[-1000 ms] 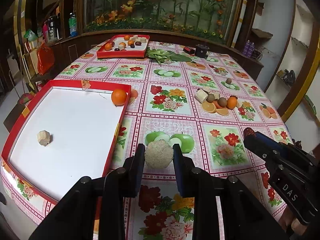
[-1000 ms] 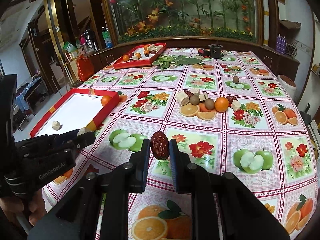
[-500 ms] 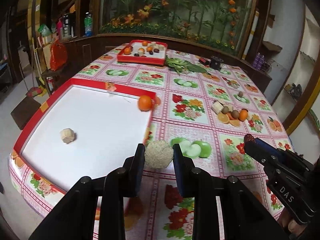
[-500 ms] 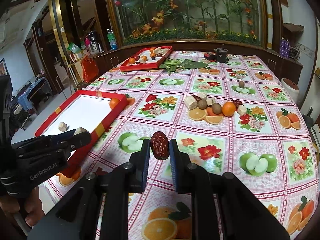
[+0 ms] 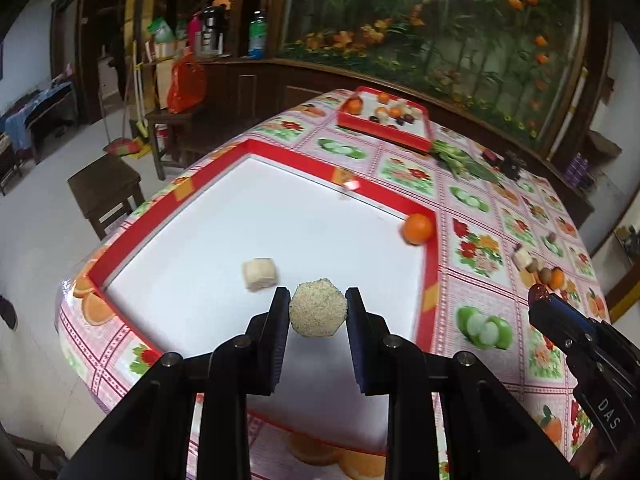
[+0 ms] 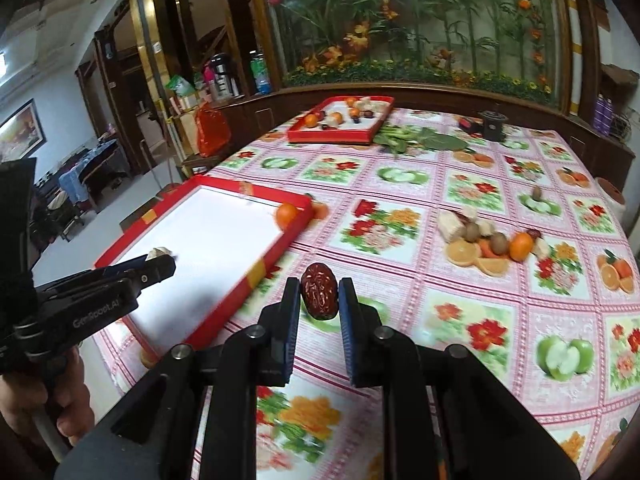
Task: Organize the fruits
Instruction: 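Carry the beige ball and red date over the white tray, then open the left tool to drop the ball while the right tool releases the date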
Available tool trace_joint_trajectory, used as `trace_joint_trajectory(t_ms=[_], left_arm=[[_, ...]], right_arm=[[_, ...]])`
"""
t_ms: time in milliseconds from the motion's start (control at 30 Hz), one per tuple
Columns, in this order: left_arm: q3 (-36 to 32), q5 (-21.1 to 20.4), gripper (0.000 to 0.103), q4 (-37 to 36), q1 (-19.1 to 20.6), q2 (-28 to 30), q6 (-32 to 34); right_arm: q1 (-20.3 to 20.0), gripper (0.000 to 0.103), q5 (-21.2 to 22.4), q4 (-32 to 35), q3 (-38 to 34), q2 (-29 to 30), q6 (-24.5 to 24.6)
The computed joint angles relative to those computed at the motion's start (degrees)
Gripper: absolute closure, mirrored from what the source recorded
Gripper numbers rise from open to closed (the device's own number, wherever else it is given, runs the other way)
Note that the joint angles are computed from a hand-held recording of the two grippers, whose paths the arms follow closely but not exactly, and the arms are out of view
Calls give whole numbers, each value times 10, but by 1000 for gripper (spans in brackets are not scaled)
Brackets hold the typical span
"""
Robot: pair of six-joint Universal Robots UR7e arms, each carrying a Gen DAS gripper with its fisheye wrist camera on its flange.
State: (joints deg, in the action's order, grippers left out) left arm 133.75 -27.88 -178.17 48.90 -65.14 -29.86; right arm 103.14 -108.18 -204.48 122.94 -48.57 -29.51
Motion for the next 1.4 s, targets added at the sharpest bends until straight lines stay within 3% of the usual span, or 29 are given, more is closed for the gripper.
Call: trace_joint_trajectory(t_ms=[500, 1000, 1400], left_arm=[[-17, 29, 76, 53, 40, -10, -29], [-31, 46, 76, 90, 62, -16, -41], [-82, 42, 76, 79, 79, 15, 16]], right_arm=[[33, 82, 52, 96, -94, 81, 0], [45, 81, 18, 164, -172, 146, 2], [51, 81, 13, 175, -194, 164, 7]])
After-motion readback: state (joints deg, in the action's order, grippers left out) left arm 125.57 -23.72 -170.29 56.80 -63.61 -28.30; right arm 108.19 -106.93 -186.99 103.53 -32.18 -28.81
